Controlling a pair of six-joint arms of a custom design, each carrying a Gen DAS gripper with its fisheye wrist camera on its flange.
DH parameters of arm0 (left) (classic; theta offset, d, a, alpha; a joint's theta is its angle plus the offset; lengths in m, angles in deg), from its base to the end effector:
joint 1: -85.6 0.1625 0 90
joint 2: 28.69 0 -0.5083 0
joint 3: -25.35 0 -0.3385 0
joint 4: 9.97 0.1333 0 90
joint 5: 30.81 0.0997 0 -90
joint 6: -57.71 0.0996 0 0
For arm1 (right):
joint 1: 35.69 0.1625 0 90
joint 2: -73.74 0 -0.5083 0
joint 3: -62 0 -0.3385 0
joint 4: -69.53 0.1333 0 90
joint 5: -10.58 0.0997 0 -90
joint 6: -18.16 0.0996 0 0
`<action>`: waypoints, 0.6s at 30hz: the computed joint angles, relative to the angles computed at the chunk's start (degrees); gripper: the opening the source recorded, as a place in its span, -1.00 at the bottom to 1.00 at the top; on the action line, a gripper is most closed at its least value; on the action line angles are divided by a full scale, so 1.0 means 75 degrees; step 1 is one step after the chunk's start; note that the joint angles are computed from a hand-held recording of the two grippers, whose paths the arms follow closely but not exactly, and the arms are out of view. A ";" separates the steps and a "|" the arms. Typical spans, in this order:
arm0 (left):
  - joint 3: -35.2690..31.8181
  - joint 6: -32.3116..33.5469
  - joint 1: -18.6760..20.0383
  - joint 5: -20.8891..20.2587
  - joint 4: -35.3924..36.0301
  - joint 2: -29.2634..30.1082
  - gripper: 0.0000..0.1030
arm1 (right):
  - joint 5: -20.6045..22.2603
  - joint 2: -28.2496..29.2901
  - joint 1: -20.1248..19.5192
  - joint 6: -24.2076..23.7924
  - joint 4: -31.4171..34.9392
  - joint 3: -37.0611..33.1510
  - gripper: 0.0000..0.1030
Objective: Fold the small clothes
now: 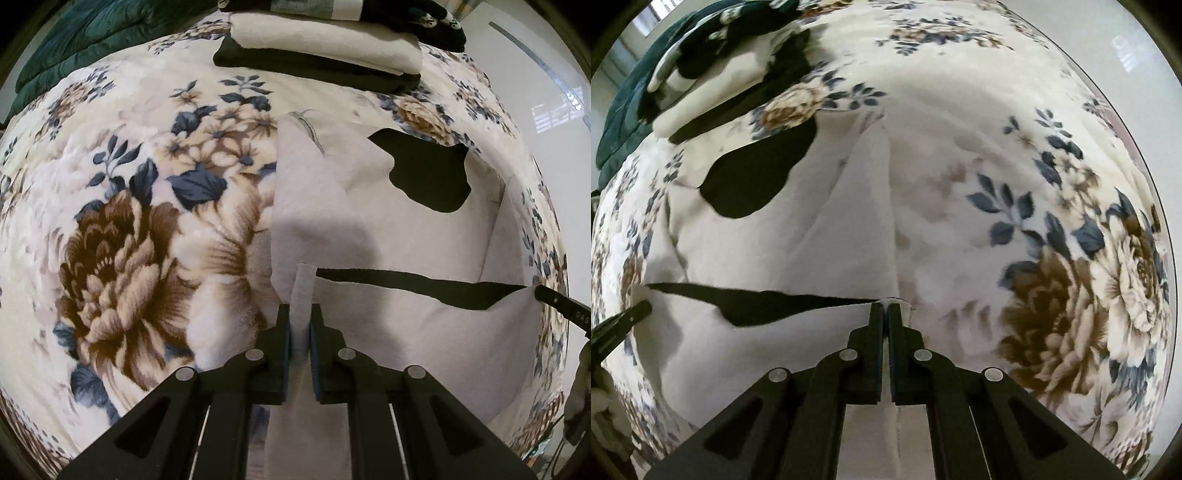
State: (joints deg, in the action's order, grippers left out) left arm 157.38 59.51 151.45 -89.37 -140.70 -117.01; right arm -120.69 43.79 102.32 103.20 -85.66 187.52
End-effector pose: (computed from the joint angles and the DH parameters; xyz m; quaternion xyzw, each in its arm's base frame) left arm 0.0239 -0.3995 0.3466 0.2229 0.9361 -0.0279 0.2706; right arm 0.3839 -0.2546 -0.0356 -0.1992 -0.8857 0.2143 0.3604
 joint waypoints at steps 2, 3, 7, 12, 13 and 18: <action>-0.0084 -0.0063 0.0118 -0.0086 0.0035 0.0043 -0.87 | 0.0025 0.0027 -0.0121 0.0069 -0.0297 0.0184 -0.96; -0.0141 -0.0108 0.0201 -0.0156 0.0066 0.0064 -0.87 | 0.0073 0.0050 -0.0153 0.0098 -0.0450 0.0270 -0.96; -0.0645 -0.0405 0.0611 -0.0869 0.0618 0.0108 -0.80 | 0.0604 0.0219 -0.0457 -0.0225 -0.2024 0.0801 -0.89; -0.1153 -0.0517 0.0905 -0.1632 0.0922 0.0003 -0.60 | 0.0791 0.0227 -0.0485 0.0065 -0.3752 0.1522 0.04; -0.1154 -0.0441 0.0876 -0.1595 0.0910 0.0027 -0.59 | 0.0808 0.0255 -0.0510 0.0020 -0.4056 0.1629 0.04; -0.1014 -0.0181 0.0693 -0.1067 0.0850 0.0499 -0.60 | 0.1354 0.0646 -0.0957 -0.0690 -0.5232 0.1885 -0.01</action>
